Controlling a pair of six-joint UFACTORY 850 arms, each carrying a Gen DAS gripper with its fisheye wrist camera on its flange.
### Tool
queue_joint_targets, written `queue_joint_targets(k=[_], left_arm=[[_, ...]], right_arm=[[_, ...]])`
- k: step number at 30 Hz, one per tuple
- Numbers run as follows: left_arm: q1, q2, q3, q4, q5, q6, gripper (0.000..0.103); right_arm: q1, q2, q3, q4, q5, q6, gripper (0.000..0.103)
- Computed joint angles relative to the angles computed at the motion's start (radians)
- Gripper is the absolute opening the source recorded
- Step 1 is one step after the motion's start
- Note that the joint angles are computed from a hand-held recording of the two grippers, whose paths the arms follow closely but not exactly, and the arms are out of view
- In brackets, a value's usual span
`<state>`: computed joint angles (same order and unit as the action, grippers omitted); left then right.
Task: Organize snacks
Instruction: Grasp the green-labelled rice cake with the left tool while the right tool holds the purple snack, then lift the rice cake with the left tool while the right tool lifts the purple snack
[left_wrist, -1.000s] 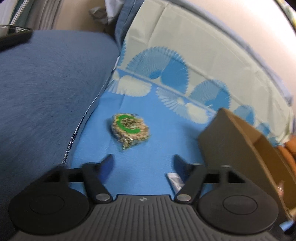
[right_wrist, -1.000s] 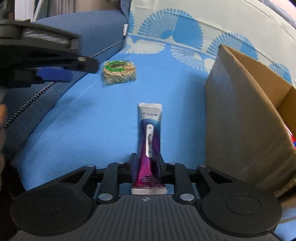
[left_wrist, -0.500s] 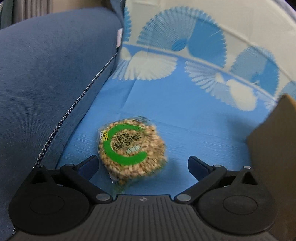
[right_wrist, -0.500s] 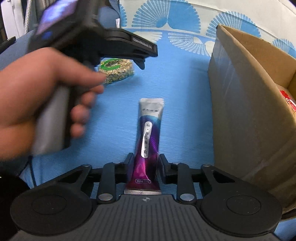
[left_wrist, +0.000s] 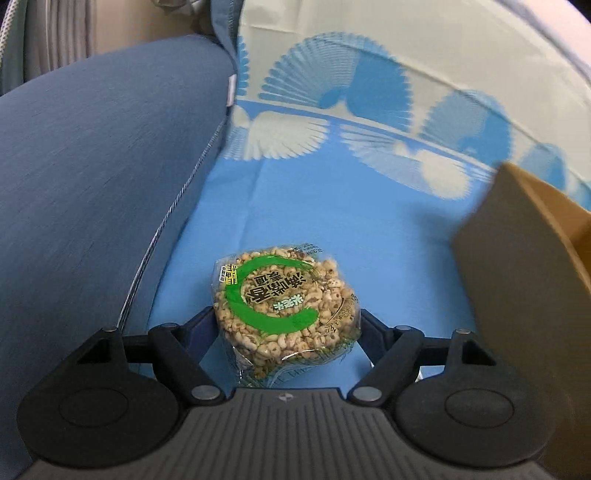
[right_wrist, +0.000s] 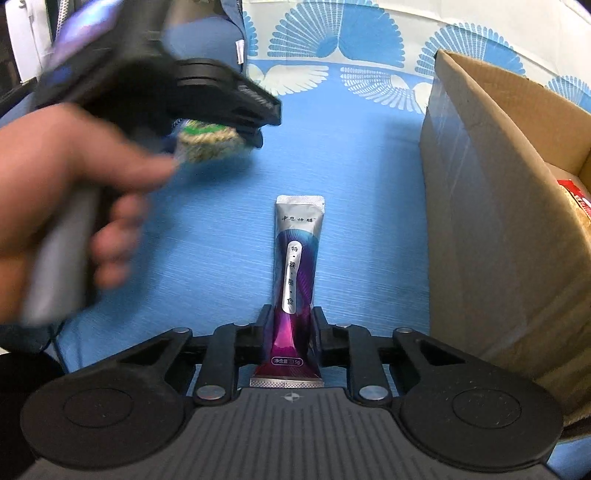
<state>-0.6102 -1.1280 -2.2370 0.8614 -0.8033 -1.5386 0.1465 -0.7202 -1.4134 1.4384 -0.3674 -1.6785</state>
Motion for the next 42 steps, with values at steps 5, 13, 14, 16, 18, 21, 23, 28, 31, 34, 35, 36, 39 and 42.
queue_joint_targets(k=[5,13,14,16,18,21,23,28,31,34,35,36,39,42], left_arm=[[-0.065,0.217,0.367,0.114,0.141,-0.202,0.083],[-0.09,0.246,0.421,0.067,0.171,-0.175,0.084],[-0.086,0.233,0.401,0.018,0.164,-0.133,0.084],[-0.075,0.217,0.376,-0.066,0.162,-0.065,0.084],[-0.065,0.22,0.383,-0.115,0.175,-0.041,0.084],[-0.051,0.23,0.404,-0.172,0.214,-0.016,0.084],[-0.047,0.233,0.41,-0.173,0.225,-0.019,0.085],[-0.051,0.228,0.403,-0.161,0.214,-0.023,0.085],[-0.053,0.222,0.395,-0.161,0.208,-0.021,0.085],[-0.052,0.22,0.394,-0.162,0.21,-0.021,0.085],[-0.052,0.221,0.395,-0.161,0.211,-0.022,0.085],[-0.052,0.221,0.396,-0.161,0.212,-0.022,0.085],[-0.052,0.222,0.398,-0.159,0.212,-0.024,0.085],[-0.052,0.222,0.398,-0.158,0.214,-0.026,0.085]], right_arm=[[-0.008,0.044,0.061,0.13,0.003,-0.175,0.021],[-0.011,0.074,0.112,0.001,0.046,-0.063,0.023],[-0.01,0.079,0.122,0.04,0.051,-0.117,0.026],[-0.01,0.084,0.133,0.083,0.056,-0.173,0.026],[-0.016,0.081,0.134,0.101,0.044,-0.189,0.026],[-0.022,0.073,0.124,0.085,0.029,-0.168,0.027],[-0.021,0.064,0.112,0.068,0.021,-0.147,0.028],[-0.021,0.052,0.096,0.061,0.014,-0.126,0.031],[-0.021,0.05,0.096,0.076,0.015,-0.143,0.031],[-0.02,0.053,0.103,0.105,0.019,-0.175,0.031],[-0.02,0.054,0.104,0.111,0.019,-0.181,0.031],[-0.02,0.053,0.104,0.114,0.018,-0.184,0.031],[-0.02,0.057,0.112,0.138,0.021,-0.206,0.029],[-0.019,0.062,0.122,0.178,0.027,-0.251,0.026]])
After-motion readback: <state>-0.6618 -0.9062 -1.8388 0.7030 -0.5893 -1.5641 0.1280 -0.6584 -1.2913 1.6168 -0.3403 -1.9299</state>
